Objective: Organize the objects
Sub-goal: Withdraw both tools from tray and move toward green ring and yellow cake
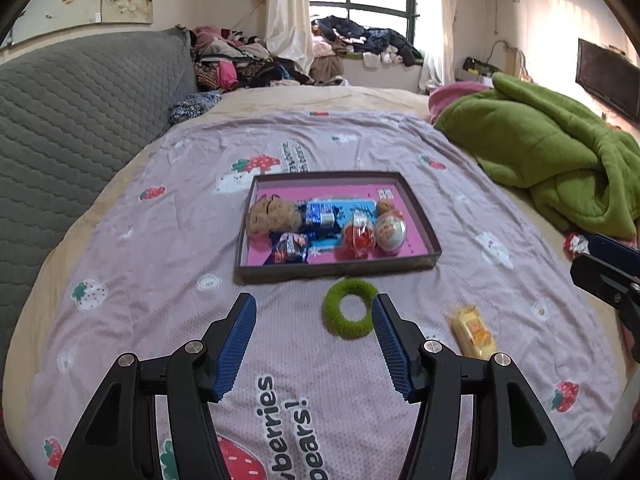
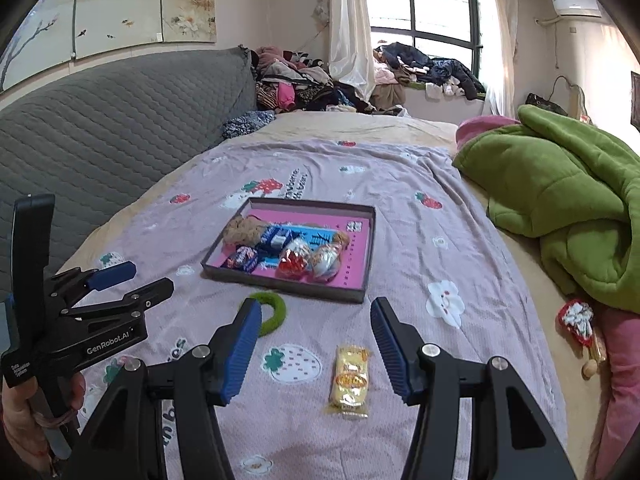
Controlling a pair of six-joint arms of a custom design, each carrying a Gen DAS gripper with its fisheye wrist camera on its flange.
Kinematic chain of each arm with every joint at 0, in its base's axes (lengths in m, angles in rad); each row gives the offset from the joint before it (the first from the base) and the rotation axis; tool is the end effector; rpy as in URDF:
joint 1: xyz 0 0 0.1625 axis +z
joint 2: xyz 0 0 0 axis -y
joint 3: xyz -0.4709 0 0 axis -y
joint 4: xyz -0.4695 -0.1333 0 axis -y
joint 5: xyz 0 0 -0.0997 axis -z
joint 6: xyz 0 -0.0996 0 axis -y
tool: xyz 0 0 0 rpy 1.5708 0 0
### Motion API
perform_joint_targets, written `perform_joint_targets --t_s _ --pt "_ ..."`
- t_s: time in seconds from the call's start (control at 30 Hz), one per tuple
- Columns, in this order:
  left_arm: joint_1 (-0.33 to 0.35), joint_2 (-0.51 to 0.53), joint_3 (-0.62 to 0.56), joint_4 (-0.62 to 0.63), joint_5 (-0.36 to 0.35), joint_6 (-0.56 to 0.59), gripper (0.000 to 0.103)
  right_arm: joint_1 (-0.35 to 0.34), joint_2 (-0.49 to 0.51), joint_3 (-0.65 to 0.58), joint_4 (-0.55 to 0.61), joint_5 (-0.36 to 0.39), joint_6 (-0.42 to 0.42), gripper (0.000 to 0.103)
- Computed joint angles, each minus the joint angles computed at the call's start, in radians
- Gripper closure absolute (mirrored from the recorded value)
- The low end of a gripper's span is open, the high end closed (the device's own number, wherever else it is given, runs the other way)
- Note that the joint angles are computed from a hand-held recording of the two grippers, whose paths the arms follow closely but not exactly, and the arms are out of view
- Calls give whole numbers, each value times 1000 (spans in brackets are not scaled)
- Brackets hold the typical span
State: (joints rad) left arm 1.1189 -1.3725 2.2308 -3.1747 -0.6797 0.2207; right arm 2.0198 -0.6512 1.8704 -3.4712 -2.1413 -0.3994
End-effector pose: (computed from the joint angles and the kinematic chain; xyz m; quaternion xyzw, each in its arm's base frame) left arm -0.0355 -0.5557 0.2905 0.1292 0.8451 -0.3728 0.3608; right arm 0.3609 -0.5659 0.0048 0.2866 -0.8630 0.3270 0.2572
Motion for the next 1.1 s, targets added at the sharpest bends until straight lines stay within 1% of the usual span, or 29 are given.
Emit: perform_joint_targets --t_s 0.17,0.33,0.53,0.73,1.1 --pt "18 18 0 11 -18 -9 41 -19 8 23 -9 -5 17 46" --pt "44 25 -3 29 -51 -31 41 -43 34 34 -27 -13 29 46" --pt "65 46 -4 32 -50 -34 41 -67 57 42 -22 -12 45 46" --pt "85 72 -8 19 -55 -26 41 -85 72 47 -41 -16 45 46" --pt "116 120 -37 30 -70 -25 41 -107 92 28 -32 -26 42 46"
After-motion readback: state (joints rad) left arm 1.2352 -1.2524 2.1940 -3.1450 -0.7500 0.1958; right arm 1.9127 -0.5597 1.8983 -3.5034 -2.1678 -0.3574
